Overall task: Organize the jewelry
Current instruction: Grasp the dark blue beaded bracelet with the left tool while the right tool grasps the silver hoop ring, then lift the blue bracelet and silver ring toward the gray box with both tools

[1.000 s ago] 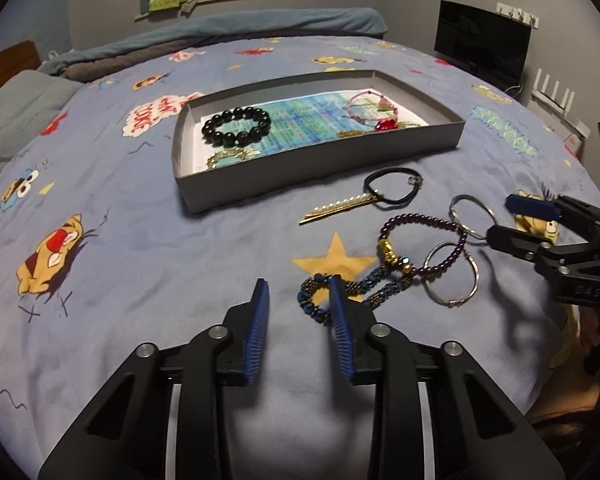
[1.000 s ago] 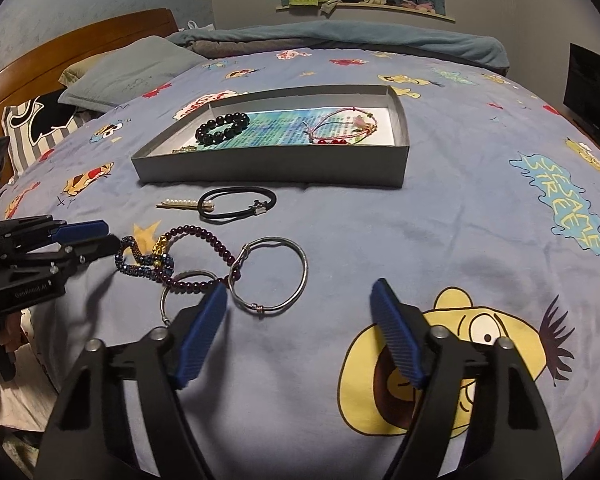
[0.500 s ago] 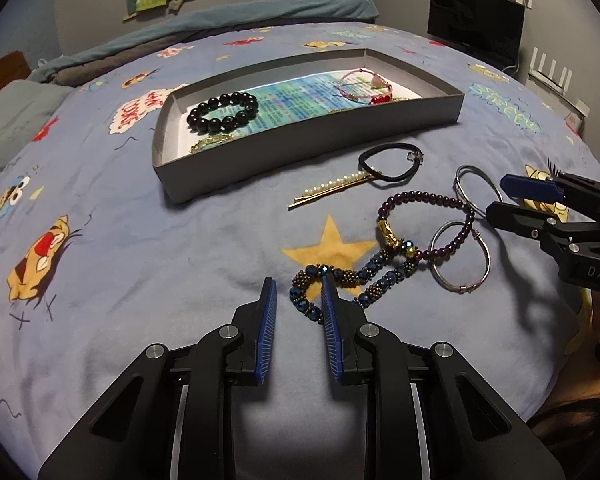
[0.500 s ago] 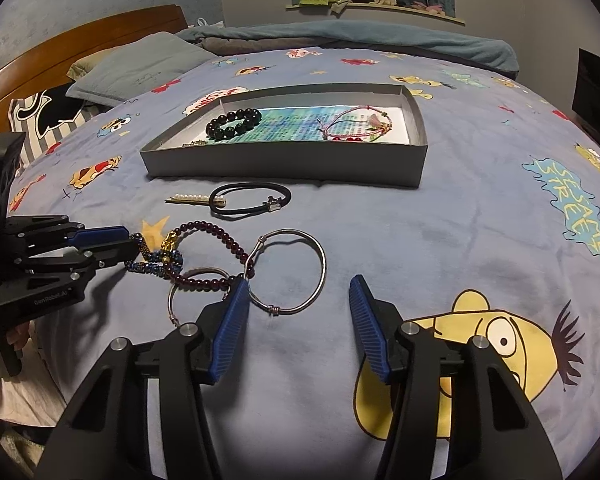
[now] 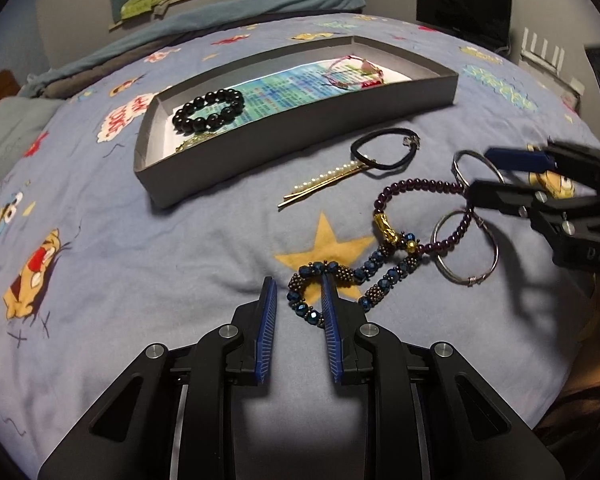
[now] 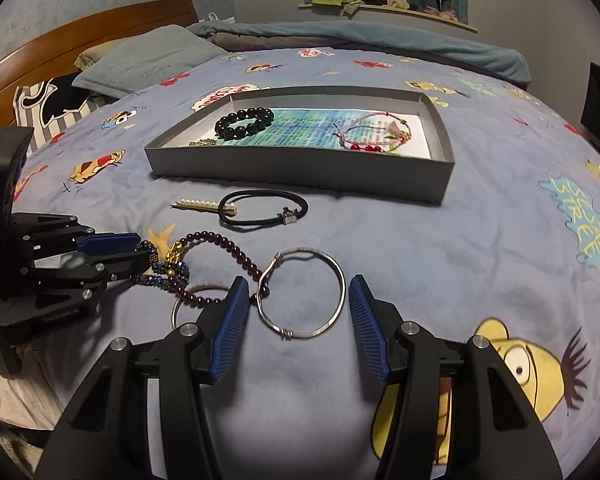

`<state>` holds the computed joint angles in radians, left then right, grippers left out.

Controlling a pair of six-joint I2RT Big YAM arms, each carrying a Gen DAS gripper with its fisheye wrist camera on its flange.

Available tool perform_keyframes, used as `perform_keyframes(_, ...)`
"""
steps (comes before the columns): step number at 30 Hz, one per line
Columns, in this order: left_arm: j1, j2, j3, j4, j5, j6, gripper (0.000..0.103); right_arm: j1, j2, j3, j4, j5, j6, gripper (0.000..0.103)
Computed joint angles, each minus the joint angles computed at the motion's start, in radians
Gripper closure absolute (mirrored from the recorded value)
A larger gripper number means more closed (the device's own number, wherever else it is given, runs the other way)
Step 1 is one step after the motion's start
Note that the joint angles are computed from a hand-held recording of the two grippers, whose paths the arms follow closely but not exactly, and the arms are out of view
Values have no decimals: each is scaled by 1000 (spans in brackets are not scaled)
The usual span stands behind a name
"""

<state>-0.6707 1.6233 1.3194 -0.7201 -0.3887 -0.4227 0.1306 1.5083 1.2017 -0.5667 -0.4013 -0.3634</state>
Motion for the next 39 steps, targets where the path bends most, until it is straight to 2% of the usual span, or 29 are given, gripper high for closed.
perform_keyframes(4, 0, 7, 5, 2, -9, 18, 82, 2, 12, 4, 7, 5, 9, 56)
perform_keyframes(9, 5, -8, -11, 28, 7, 14, 95, -3, 4, -9, 29, -4, 8, 57)
perform_keyframes(18, -2, -51, -31, 56, -4, 1, 96, -23, -10, -12, 43, -23, 37, 57)
perform_keyframes(23, -11, -62, -17, 36, -7, 5, 96, -28, -23, 3, 18, -22, 35, 57)
perform_keyframes(31, -10, -104, 25, 20, -53, 69, 96, -23, -38, 60, 9, -18, 43, 57)
perform_keyframes(37, 41, -103, 103, -27, -84, 139, 96, 1, -2, 144, 5, 3, 40, 57)
perform_keyframes(39, 65, -97, 132, -37, -69, 151, 96, 11, 30, 198, -13, -1, 49, 57)
